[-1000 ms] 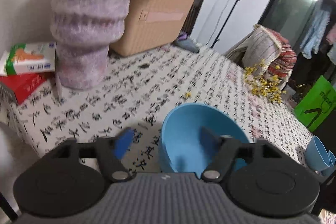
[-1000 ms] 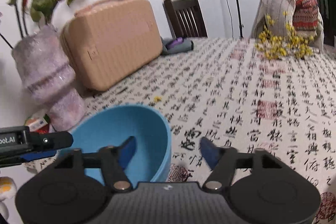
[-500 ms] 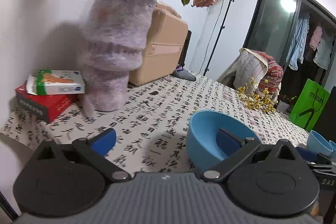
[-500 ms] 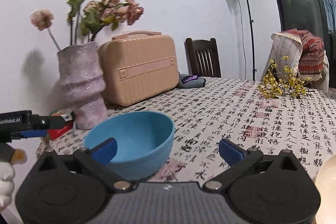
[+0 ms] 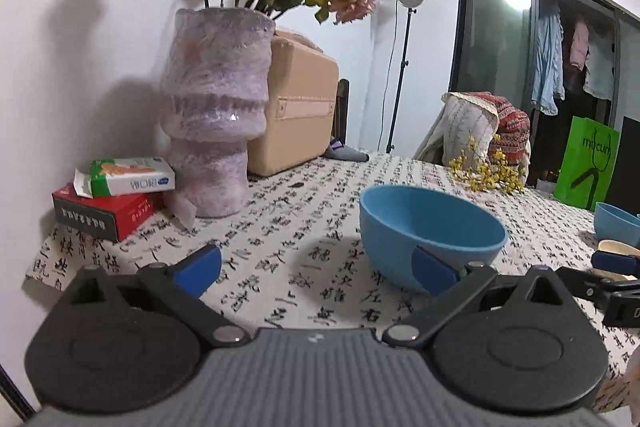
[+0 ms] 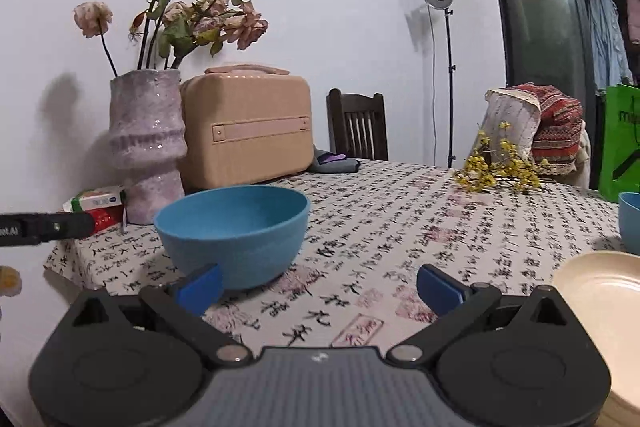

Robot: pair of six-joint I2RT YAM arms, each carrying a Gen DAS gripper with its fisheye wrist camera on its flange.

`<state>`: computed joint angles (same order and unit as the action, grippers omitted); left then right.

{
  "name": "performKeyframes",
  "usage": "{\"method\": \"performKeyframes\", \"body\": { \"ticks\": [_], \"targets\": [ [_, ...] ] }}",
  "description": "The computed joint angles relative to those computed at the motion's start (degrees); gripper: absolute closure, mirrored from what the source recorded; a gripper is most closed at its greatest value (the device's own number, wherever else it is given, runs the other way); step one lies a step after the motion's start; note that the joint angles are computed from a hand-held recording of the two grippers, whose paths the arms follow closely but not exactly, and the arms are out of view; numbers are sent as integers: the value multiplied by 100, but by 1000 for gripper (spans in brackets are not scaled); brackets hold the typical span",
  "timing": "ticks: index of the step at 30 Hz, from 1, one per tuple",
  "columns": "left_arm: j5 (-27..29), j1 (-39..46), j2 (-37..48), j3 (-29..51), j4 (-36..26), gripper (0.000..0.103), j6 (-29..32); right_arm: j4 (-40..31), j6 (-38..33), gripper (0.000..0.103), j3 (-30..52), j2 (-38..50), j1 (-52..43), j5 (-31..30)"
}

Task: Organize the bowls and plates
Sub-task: 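Pull both open grippers back from the bowl toward the cream plates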

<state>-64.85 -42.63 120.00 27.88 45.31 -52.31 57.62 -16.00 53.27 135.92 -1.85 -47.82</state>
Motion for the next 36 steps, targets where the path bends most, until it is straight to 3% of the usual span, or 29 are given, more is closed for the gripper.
{"method": "performKeyframes", "body": {
  "ticks": [5,12,18,24,36],
  "targets": [
    [-17,-82,292,31,456,0,138,384,18,0,-198,60,-95,90],
    [-349,-274,573,322,883,0,1067,445,143,0,-195,75,-198,158],
    [-301,-259,811,583,1346,0,1776,503,215,0,-184,132,-208,338],
    [98,-80,1019,558,2403,0,2351,590,287,0,-183,125,-275,522],
    [560,171,902,744,2558,0,2900,173,576,0,-139,-220,-365,898]
  ]
}}
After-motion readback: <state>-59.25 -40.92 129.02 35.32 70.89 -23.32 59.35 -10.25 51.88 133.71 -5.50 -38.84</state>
